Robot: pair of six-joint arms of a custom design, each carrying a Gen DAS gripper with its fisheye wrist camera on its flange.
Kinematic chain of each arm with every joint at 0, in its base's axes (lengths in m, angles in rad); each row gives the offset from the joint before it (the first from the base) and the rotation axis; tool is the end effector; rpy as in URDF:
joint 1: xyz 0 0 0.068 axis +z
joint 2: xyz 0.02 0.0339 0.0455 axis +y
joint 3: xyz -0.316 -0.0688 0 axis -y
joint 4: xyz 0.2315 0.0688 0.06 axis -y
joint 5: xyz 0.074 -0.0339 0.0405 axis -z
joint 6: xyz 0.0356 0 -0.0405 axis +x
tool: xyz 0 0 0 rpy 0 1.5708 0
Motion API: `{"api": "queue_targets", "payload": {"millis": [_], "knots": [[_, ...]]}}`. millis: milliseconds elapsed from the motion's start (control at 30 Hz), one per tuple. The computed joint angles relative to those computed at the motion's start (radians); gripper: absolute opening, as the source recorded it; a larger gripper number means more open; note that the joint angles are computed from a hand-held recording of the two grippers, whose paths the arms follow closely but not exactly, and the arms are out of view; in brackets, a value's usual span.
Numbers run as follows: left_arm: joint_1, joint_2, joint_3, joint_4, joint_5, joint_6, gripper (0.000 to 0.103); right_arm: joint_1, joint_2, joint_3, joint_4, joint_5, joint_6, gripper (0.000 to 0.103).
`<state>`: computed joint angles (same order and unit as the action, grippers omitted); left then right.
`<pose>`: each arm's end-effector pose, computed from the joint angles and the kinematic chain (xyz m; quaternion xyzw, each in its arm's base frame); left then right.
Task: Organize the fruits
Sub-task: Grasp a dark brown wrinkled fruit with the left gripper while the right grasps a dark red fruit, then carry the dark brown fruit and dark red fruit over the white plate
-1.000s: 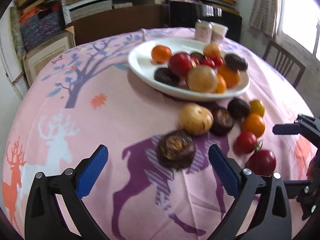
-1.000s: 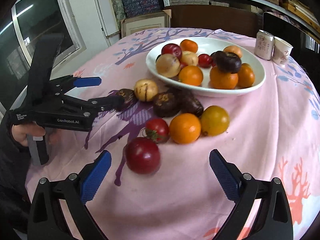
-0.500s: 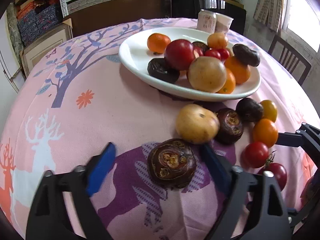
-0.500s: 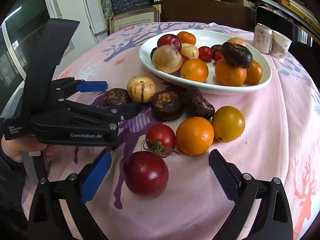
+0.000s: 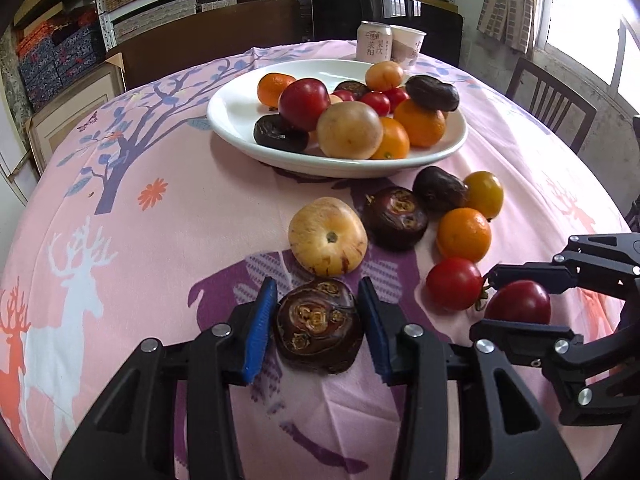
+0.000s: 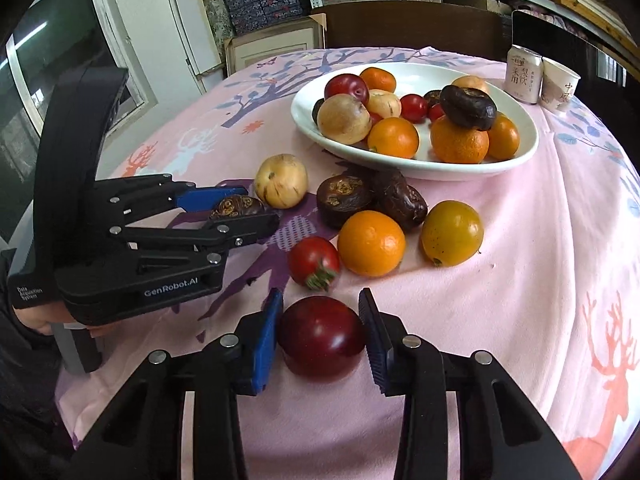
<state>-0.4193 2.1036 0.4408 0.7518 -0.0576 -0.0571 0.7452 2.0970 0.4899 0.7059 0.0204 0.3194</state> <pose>0.2622 -0.1146 0.0631 0.1612 0.9319 -0.0499 0.3211 0.2197 0.2017 0.0673 -0.1963 0.9238 0.1584 0.2880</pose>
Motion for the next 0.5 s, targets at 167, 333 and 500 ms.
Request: {"api": "queue_targets", "payload": {"millis": [167, 333, 500], "knots": [[0.012, -0.058, -0.059, 0.056, 0.064, -0.038, 0.041, 0.026, -0.079, -0.044, 0.008, 0.04, -0.019, 0.039], [-0.013, -0.159, -0.078, 0.032, 0.052, -0.056, 0.041, -0.006, -0.209, -0.066, -0.044, 0.079, -0.1, 0.039], [0.002, -0.262, -0.028, -0.055, 0.013, -0.102, 0.041, -0.145, -0.273, -0.016, -0.097, 0.035, -0.173, 0.039]]}}
